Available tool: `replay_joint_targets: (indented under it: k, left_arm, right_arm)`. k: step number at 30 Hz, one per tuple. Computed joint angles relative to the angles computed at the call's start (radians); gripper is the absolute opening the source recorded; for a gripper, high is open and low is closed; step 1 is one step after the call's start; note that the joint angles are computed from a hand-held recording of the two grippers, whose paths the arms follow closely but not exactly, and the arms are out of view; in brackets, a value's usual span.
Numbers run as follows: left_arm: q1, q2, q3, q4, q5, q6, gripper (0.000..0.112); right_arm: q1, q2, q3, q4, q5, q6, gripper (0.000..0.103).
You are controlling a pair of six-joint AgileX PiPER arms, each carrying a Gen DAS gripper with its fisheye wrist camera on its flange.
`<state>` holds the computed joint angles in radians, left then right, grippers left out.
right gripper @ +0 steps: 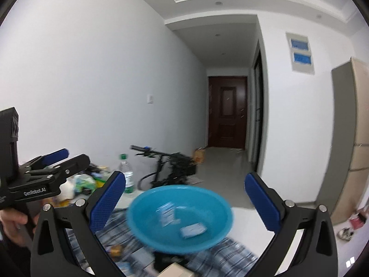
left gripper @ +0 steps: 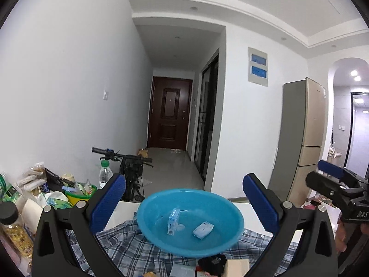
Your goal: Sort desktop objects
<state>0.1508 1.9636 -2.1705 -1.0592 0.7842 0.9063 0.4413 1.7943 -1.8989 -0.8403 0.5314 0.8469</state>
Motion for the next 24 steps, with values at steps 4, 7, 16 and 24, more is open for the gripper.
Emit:
replay_joint_targets:
  k: [4, 7, 16, 24]
  left_arm:
    - [0.029, -0.133, 0.245, -0.167, -0.036, 0.245, 0.103]
    - [0.039, -0.217, 0.43, -0.288, -0.066, 0.442, 0.103]
    - [0.043, -0.223, 0.634, -0.221, -0.076, 0.412, 0.103]
    - [0.011, -0.195, 0.729, -0.066, -0.127, 0.386, 0.103]
  right_arm:
    - [0.043, -0.064, 0.131, -0.184, 0.018, 0.175, 0.103]
    - [0.076, -0.105, 0.264, -0.339, 0.037, 0.337, 0.103]
    - [0.128, -0.142, 0.489, -0.446, 0.077, 0.527, 0.103]
    - [0.199, -0.111, 0.607, -0.565, 0.211, 0.739, 0.103]
